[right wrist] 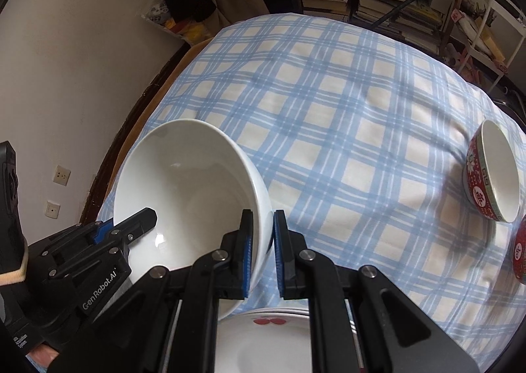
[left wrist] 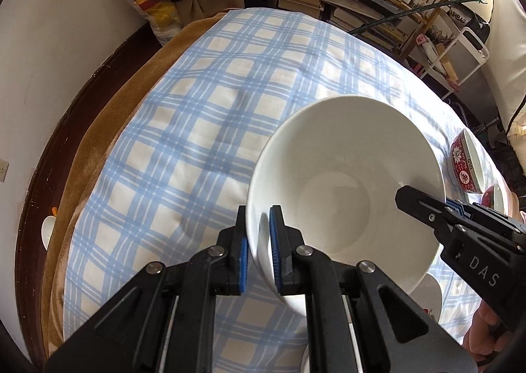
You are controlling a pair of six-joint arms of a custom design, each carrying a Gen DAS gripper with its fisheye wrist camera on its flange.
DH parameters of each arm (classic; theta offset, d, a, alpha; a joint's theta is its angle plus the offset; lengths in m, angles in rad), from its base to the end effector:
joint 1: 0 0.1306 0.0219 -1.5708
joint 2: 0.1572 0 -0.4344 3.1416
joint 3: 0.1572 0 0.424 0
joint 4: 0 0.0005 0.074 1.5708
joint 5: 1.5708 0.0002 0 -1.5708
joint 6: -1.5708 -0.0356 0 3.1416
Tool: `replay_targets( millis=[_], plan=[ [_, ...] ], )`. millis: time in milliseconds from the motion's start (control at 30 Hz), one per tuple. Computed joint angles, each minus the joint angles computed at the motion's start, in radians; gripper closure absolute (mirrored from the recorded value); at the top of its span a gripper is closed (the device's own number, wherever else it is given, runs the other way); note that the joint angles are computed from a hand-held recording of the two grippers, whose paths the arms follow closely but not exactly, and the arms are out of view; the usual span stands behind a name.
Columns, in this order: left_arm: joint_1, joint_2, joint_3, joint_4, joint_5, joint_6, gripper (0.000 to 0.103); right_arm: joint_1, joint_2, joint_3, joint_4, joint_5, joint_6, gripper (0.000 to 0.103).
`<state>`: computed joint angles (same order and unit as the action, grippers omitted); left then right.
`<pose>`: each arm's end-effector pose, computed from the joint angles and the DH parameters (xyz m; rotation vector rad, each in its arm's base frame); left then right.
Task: Organize plates and bowls
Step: 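Carry both white bowls onto the plate stack and open both tools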
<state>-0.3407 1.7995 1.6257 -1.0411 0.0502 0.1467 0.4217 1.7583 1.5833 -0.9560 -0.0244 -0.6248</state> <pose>0.6034 -0.2163 0.3570 0.2840 2.7877 -0.1899 0.5771 0.2593 0.3664 0.2716 2.7396 0.3366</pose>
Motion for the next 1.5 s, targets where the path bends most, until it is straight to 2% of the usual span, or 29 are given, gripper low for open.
replay_targets(
  millis=[167, 300, 400, 667, 800, 967, 1100, 1233, 1367, 1500],
  plan=[
    [-0.025, 0.011, -0.003, 0.018, 0.002, 0.02, 0.091, -0.028, -0.036, -0.064, 0.044, -0.017, -0.019, 0.09],
    [-0.021, 0.019, -0.027, 0.05, 0.059, 0.066, 0.091, -0.039, -0.048, -0.105, 0.079, -0.02, -0.041, 0.09],
    [-0.037, 0.024, -0.023, 0.06, 0.033, 0.037, 0.091, -0.046, -0.059, -0.129, 0.092, -0.021, -0.047, 0.089],
    [-0.085, 0.073, 0.075, 0.004, 0.03, -0.012, 0.091, -0.079, -0.101, -0.163, 0.097, 0.019, -0.043, 0.089],
    [-0.111, 0.1, 0.119, -0.018, 0.043, -0.015, 0.091, -0.118, -0.138, -0.21, 0.13, 0.003, -0.066, 0.09],
    [-0.139, 0.129, 0.132, -0.049, 0.061, -0.022, 0.091, -0.144, -0.161, -0.259, 0.118, 0.003, -0.082, 0.09],
    [-0.159, 0.127, 0.119, -0.029, 0.013, -0.034, 0.091, -0.148, -0.17, -0.304, 0.128, -0.008, -0.083, 0.09],
    [-0.16, 0.138, 0.142, -0.065, 0.0, -0.044, 0.091, -0.143, -0.163, -0.296, 0.116, 0.017, -0.063, 0.09],
    [-0.156, 0.14, 0.169, -0.092, -0.022, -0.049, 0.085, -0.148, -0.172, -0.299, 0.116, 0.001, -0.044, 0.089],
    [-0.156, 0.147, 0.22, -0.132, -0.037, -0.072, 0.08, -0.155, -0.205, -0.303, 0.105, 0.035, -0.009, 0.085]
  ],
)
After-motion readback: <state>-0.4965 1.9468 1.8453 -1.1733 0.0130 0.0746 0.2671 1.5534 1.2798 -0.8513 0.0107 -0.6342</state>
